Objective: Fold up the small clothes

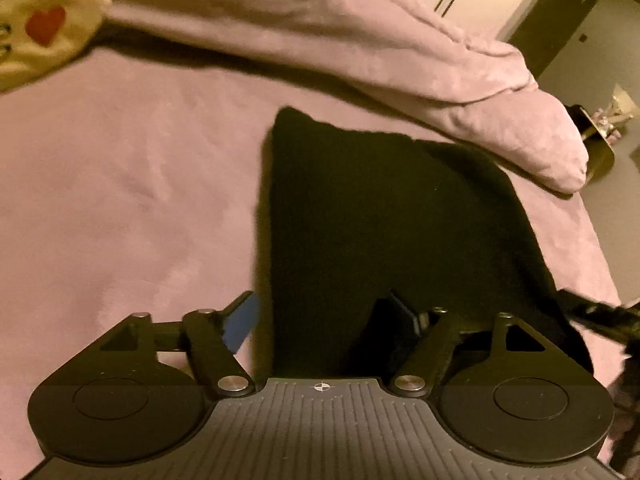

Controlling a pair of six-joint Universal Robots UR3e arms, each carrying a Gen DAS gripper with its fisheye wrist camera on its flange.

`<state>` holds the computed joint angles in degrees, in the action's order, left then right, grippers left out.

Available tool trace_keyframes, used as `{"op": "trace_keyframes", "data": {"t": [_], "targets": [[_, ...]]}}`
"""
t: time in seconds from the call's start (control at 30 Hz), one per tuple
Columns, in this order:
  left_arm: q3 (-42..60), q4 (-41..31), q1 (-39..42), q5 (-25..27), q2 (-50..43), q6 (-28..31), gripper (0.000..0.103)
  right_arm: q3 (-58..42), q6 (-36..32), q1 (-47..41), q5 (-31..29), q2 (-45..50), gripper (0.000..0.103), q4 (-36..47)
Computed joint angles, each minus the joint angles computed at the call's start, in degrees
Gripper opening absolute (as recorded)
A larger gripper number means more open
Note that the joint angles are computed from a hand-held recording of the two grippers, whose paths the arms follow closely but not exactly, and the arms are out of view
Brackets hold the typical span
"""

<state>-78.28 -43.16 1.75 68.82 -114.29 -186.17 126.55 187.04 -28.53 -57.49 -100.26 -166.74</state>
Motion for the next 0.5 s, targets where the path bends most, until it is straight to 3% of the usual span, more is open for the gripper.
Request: {"op": "trace_keyframes", "data": {"t": [0.13,0.23,0.3,0.4,0.43,0.5], "targets": [[-4.6,-1.2,0.0,-1.1,3.6,0.6,0.081,3.1,0.4,1.2,-1.6,-8.7,0.067,3.2],[-8.2,-1.8,-0.3,-1.3,5.9,-0.1,0.082,3.9,3.0,3.7,-2.9,-8.8,0.067,2.2],[-10.3,-2.3,0.1,-2.4,6.8,-0.8,0.083,2.9,4.7,6.0,-5.9,-5.8,0.067,2.7],[-13.4,-2.6,0.6,-3.5,8.6,-1.9,0.083,4.1,9.8,5.2,-2.0,-1.6,0.065,-1.5],[-14.4,-2.4,0.8,-3.7,9.2,-2.0,0.083,4.4,10.6,5.2,-0.9,-0.4,0.059,-3.9],[-15.9,-2.3,1.0,-3.7,10.4,-2.1,0.083,2.8,11.8,6.6,-1.7,3.3,0.058,-7.7]]}}
